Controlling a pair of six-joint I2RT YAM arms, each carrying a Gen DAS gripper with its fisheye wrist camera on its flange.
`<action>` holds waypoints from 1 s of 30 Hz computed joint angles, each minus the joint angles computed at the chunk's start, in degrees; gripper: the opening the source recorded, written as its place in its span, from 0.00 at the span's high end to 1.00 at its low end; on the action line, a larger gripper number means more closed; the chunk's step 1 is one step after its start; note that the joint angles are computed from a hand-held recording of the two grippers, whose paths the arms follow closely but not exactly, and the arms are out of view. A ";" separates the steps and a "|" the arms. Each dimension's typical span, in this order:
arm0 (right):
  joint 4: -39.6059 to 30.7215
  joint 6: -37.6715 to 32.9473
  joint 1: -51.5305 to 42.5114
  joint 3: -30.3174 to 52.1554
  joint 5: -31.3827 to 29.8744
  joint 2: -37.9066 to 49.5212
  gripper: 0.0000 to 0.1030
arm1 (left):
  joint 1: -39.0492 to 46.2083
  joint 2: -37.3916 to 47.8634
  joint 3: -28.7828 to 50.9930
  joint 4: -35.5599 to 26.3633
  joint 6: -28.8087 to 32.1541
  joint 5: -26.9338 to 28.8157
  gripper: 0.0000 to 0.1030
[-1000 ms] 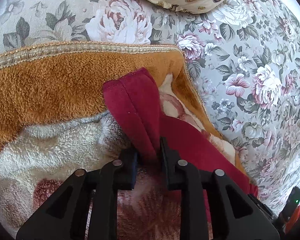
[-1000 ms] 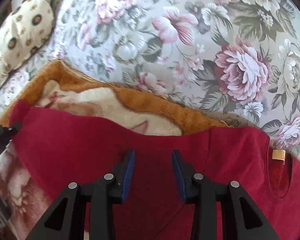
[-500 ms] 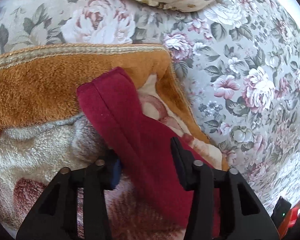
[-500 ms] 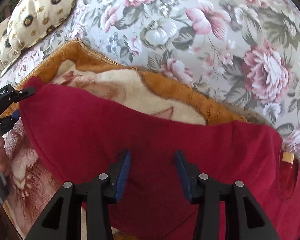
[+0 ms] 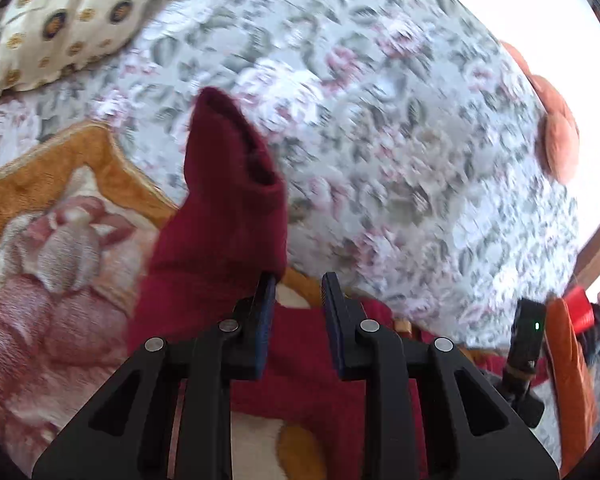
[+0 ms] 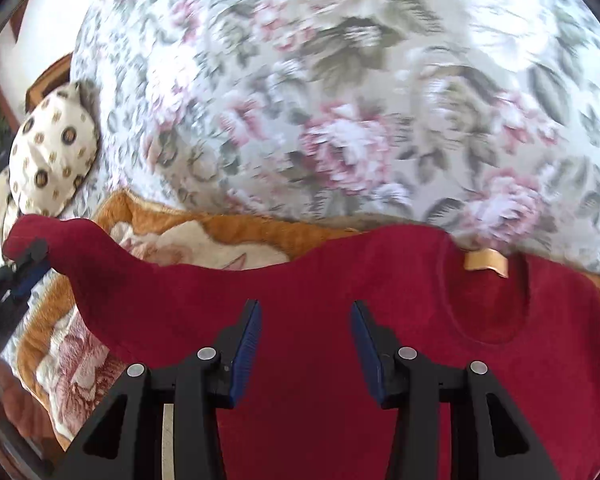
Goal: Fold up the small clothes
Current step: 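Lift the held sleeve and fold it across the sweatshirt body, then release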
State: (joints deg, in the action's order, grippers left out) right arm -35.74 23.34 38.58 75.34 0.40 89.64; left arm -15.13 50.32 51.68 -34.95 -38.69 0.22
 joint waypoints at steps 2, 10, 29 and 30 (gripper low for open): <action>0.38 0.44 -2.48 -2.88 -0.30 -3.01 0.57 | -10.72 5.29 0.69 2.77 -2.58 -4.88 0.78; 1.88 1.77 -13.74 -11.33 -10.43 -9.45 0.53 | -23.20 28.11 5.91 6.09 -7.79 0.69 0.78; 14.89 15.88 -0.74 4.95 -24.78 15.61 0.46 | -5.19 -1.24 -7.32 -5.62 -14.92 -14.18 0.41; 15.86 17.83 -0.55 6.16 -25.79 17.35 0.45 | -4.38 -1.54 -7.66 -5.60 -15.27 -14.65 0.41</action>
